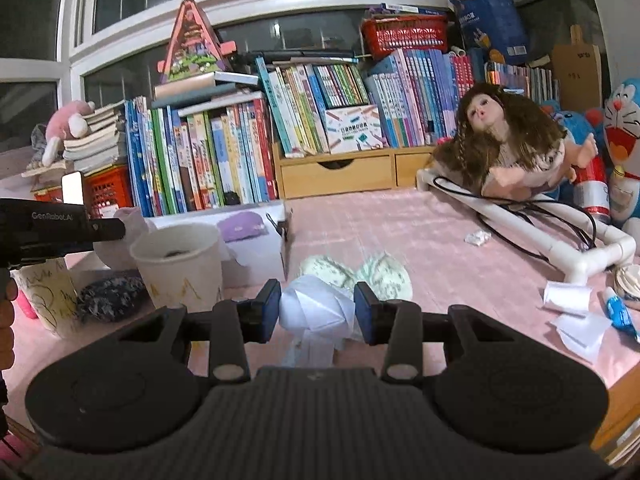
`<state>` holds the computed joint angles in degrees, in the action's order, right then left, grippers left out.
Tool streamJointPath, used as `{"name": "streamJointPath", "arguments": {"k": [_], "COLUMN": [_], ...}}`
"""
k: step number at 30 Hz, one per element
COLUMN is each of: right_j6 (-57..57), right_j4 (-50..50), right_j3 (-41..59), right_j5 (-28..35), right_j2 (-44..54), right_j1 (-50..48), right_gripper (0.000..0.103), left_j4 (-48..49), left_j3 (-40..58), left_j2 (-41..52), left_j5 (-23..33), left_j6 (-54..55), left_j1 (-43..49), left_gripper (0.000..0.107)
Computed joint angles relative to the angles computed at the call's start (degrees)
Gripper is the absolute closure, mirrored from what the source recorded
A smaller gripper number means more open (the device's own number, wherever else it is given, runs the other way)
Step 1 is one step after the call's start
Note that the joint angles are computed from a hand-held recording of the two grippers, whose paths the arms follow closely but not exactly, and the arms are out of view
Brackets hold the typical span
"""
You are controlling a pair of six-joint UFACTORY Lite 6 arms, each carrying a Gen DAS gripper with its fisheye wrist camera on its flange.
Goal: Organize soft objects
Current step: 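Lift the pink cloth with the left gripper while the right gripper grasps the white tissue, then carry the pink cloth and white tissue over the white tray with both grippers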
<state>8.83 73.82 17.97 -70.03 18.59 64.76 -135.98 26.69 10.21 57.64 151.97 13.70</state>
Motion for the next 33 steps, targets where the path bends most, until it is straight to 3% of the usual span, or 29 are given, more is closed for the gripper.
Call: {"name": "streamJointPath", "arguments": {"k": [9, 17, 26, 33], "right_j6": [-6.27, -10.10, -11.81, -9.40], "right_j4": [-8.85, -20.41, -34.02, -42.87], "right_j3": [-0.46, 3.08, 12.56, 26.32], "right_j5": [1.14, 7.86, 19.82, 32.02], "right_j2": [-8.77, -13.79, -13.06, -4.12], "right_j1": [-8.27, -18.69, -31.00, -39.03], "right_gripper": [0.058, 0.058, 0.058, 0.058], "left_j4": [6.25, 14.29, 32.44, 48.54], "left_j3": [4.60, 12.33, 29.75, 48.49], "left_j2": [-4.54, -3.22, 3.46, 15.79], "left_j5": [-7.33, -12.39, -20.55, -26.20], "left_j6": [-8.02, -17.48, -37.56, -59.50], "left_j1": [1.60, 2.32, -0.23, -4.40], "left_gripper": [0.081, 0.081, 0.081, 0.081]}}
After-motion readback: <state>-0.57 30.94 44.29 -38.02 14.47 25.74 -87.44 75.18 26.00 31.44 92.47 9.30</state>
